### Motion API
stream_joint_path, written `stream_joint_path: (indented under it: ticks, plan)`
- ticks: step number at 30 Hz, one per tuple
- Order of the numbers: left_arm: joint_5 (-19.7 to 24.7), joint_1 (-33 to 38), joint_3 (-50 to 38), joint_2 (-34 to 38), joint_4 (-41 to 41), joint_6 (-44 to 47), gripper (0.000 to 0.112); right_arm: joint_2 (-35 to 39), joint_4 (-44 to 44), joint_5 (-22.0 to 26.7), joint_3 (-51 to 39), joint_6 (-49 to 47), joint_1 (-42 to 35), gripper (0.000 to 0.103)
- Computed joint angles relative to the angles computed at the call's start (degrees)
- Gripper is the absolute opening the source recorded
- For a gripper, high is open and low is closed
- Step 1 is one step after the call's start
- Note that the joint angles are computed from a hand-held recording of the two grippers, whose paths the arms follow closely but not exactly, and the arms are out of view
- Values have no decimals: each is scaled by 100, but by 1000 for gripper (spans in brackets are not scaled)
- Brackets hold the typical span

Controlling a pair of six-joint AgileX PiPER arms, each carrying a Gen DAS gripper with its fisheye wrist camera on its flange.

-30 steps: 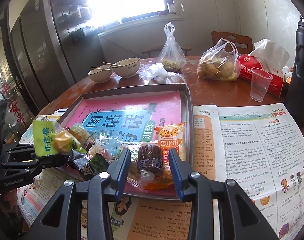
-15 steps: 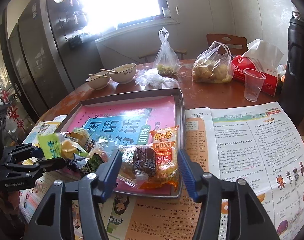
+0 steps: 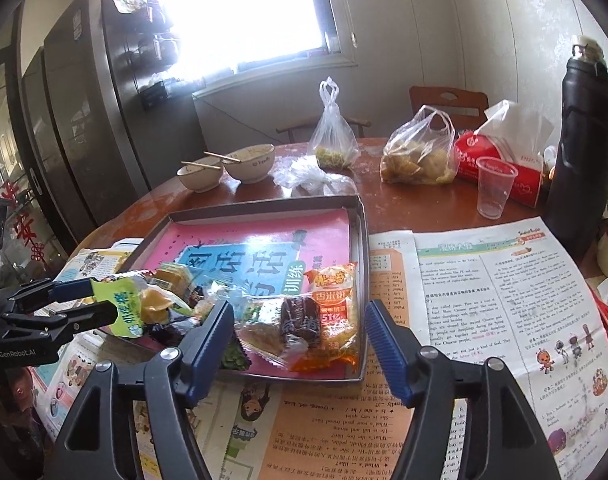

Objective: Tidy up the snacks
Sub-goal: 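Lower the chocolate bar and light green pack into the tray, opening both tools, then withdraw both open tools from the tray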

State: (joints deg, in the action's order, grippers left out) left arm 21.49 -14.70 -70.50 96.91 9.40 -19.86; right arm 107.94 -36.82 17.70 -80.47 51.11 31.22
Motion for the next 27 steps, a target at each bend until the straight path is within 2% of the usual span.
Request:
stream_joint_path:
  ticks: [7,13,15,22,27]
  plan:
    - [-63,-106,248,-325,679,-842,76,-234,-886,104,188,846,203,74]
    - [-205,-211,548,-616,1513,-1879,78,-451,-2016,263,421,1902,443,83]
    - [-252,-244,656,-727,1601,-2040,79,-511,-2253,270,482,2144,505,84]
    - [-167,-530,949,-959,2657,-3288,79,-730,-3009,449,720,2942,778,87]
    - [-161,-690,1208,-1085,3292,-4206,79,-813,-3400,777,874,3328,1010,89]
